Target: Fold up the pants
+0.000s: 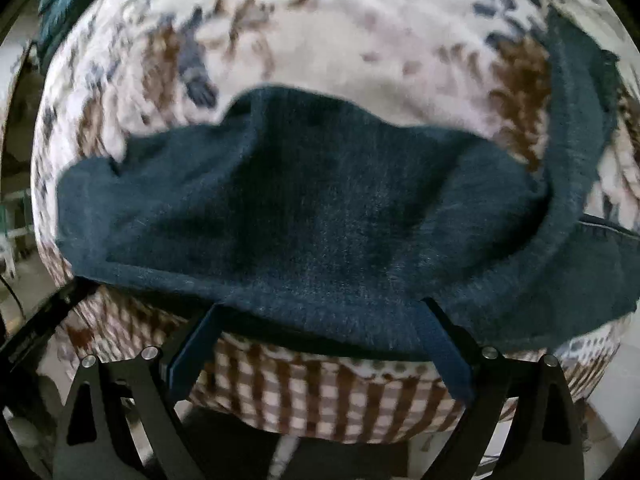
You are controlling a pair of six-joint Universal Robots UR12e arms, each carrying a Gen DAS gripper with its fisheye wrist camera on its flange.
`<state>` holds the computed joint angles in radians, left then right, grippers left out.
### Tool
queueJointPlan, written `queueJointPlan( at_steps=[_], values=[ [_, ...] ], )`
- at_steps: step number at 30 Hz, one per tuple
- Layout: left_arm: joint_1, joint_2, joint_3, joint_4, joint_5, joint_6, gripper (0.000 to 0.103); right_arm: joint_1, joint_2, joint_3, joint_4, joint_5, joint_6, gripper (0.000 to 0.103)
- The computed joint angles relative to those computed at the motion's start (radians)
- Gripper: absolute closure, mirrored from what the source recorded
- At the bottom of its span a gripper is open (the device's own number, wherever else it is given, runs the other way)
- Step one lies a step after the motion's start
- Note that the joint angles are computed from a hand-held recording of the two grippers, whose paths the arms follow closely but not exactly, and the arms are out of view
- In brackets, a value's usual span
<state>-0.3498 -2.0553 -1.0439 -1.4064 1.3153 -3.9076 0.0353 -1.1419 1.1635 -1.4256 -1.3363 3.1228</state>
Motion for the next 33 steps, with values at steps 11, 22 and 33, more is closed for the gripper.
queueJointPlan(
  at_steps=[11,22,33],
  values=[
    [0.035,0.105,-0.134,0.053,0.150,-0.132,0.012,-0.015,0.012,-0.035,-0.056,0.006,0.185,0.005],
    [0.042,0.034,-0.086,-0.044,0.438,-0.379,0.012,-0.073,0.169,-0.165,-0.182,-0.371,0.502,0.006],
    [-0.022,-0.034,0.018,-0.098,0.604,-0.254,0.010,-0.171,0.011,0.020,-0.376,-0.303,0.523,0.096]
  ],
)
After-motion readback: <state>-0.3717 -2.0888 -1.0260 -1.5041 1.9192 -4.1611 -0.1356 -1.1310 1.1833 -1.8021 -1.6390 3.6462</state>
